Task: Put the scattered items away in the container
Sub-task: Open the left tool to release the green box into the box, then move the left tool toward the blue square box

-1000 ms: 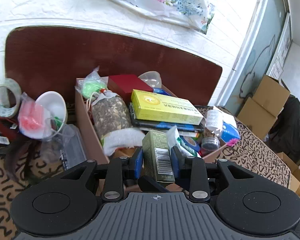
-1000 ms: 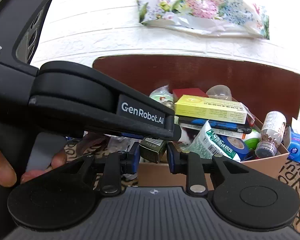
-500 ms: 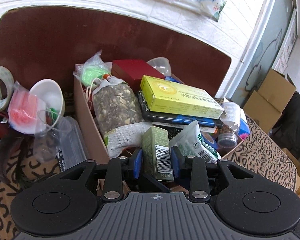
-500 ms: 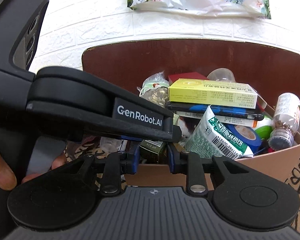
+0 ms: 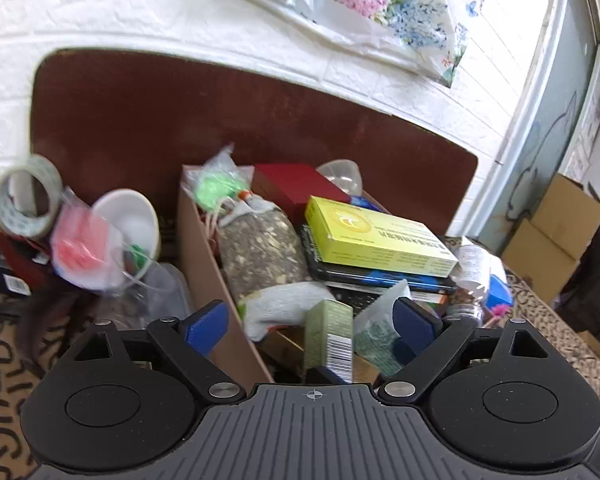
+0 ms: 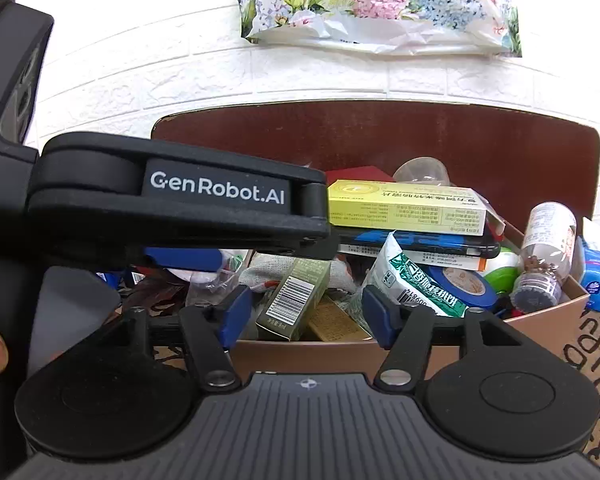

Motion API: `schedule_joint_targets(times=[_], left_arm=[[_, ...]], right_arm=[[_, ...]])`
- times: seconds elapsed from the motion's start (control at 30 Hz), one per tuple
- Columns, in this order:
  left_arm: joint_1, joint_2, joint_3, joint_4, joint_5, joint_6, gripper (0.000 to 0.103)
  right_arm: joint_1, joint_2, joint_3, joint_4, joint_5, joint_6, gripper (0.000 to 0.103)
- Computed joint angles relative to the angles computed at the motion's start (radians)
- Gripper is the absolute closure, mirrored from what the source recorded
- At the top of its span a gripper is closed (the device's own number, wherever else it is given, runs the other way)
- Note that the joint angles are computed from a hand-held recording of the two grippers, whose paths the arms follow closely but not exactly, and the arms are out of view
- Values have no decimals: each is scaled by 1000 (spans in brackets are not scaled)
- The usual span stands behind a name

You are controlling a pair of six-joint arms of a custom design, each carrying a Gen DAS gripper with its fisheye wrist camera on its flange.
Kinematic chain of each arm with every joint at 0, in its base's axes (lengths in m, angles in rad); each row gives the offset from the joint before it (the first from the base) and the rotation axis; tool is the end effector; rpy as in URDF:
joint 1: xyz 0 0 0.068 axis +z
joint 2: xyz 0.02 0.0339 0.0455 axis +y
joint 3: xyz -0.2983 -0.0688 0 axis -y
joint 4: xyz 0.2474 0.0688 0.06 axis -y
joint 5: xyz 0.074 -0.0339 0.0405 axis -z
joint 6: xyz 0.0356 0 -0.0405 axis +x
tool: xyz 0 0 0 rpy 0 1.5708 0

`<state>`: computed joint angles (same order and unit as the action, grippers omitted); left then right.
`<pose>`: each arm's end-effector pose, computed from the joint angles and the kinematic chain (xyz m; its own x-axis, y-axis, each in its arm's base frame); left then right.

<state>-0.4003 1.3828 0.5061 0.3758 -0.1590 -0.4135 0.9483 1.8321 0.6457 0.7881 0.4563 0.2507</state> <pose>0.2457 -0.0978 0.2024 -0.5082 -0.2158 -0.8338 0.0575 0.9574 -0.2828 0.2128 0.2696 0.1537 -0.3413 -0.0935 -0.9353 -0.4210 0.9049 0.0631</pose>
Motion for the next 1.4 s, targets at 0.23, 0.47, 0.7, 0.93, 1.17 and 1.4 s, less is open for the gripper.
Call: schedule_joint_targets(times=[0.23,0.47,0.7,0.93,1.17,1.4], left_arm=[[-12,-67,-32,-50,-5,-14,0],[-33,-129,-52,-145,-55,-56,0],[-44,-220,-78,-245,-65,-72,0],[-65,-331,-111,-309,-85,-69,0],[0,-512,-218,-385,-2,-87,0],[223,-712,-325,-530,154,-79,0]], right_arm=[[34,0,6,-33,126,15,5],[68,-34,-22,-57,146,49,0],[118,-50,-13,-106,184,54,0],[165,-61,10,-141,222,41,0],[228,-51,30,-167,230,23,0],[282,59,132,-220,146,14,0]])
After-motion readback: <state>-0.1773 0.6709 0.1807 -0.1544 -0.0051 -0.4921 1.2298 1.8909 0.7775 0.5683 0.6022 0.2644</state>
